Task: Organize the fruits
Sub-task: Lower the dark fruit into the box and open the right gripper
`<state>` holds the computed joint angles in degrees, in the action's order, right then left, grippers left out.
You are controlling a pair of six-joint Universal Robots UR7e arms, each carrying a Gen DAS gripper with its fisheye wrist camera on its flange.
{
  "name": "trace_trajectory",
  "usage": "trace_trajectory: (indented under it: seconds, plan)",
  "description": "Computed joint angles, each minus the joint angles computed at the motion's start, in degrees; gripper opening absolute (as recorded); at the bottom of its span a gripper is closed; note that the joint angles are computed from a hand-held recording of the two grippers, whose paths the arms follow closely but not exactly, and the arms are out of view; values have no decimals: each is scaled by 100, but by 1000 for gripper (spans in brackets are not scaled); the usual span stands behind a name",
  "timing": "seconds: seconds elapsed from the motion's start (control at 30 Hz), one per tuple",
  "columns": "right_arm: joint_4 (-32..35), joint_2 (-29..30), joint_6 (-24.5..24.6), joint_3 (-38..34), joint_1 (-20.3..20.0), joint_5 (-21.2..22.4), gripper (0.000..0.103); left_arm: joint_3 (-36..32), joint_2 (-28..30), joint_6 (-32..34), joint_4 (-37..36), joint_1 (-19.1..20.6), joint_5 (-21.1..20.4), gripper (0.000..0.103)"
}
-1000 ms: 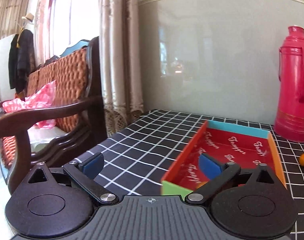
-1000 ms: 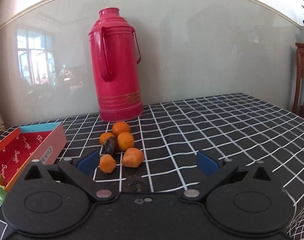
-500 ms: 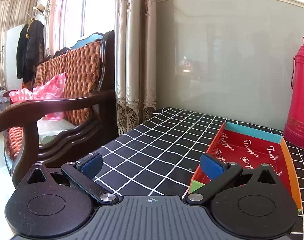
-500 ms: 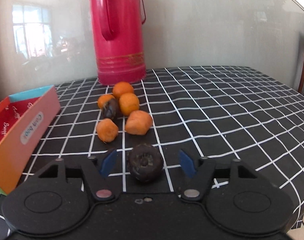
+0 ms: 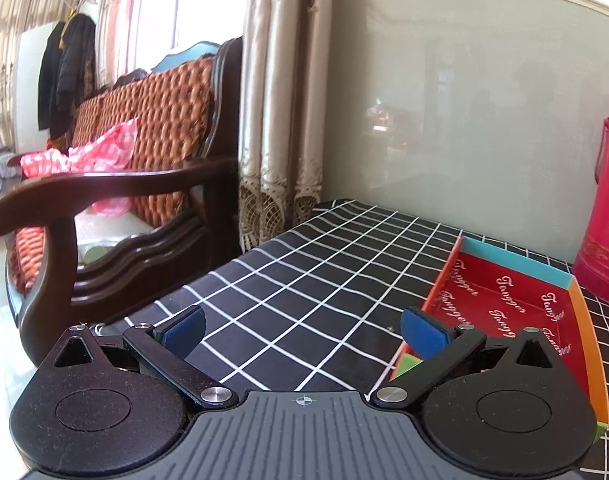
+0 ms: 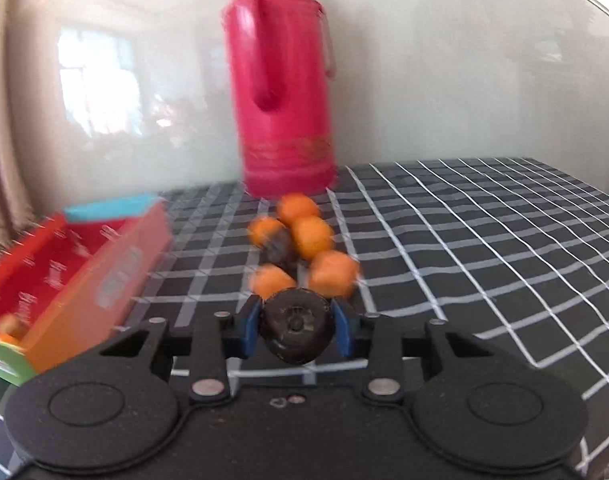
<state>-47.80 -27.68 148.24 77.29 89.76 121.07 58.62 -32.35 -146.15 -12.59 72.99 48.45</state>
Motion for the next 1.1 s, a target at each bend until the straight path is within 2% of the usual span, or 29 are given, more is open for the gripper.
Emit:
trace_trajectory:
  seconds: [0.2, 0.33, 0.5, 0.77, 0.83, 0.9, 0.93, 0.97, 1.03, 1.1]
  plan:
    - [131, 98, -537, -70, 92, -979, 30, 66, -85, -74, -72, 61, -110, 103]
    - [768, 276, -663, -470, 136, -1495, 30, 200, -189, 9, -221, 99, -140, 103]
    - [1474, 619, -902, -1066, 252, -1680, 30, 322, -313, 129, -368, 156, -169, 103]
    - [2431, 1229, -973, -2207, 381, -1575, 31, 341, -440, 14, -353, 273, -253, 103]
    - [2568, 1290, -975, -2328, 369, -1625, 36, 325, -444, 7, -350, 285, -262, 103]
    - [2605, 1247, -872, -2266, 344, -1724, 47, 311, -437, 4, -349, 295, -260, 103]
    - [2506, 1219, -847, -2191, 338, -1747, 56, 283, -416, 13, -344, 294, -267, 103]
    - [2314, 1154, -843, -2035, 335, -1766, 59, 265, -400, 21, -332, 291, -272, 103]
    - [2027, 1013, -857, -1760, 326, -1804, 60, 265, -387, 33, -326, 279, -261, 103]
    - [1734, 878, -820, -1506, 316, -1785, 65, 288, -383, 65, -360, 265, -240, 103]
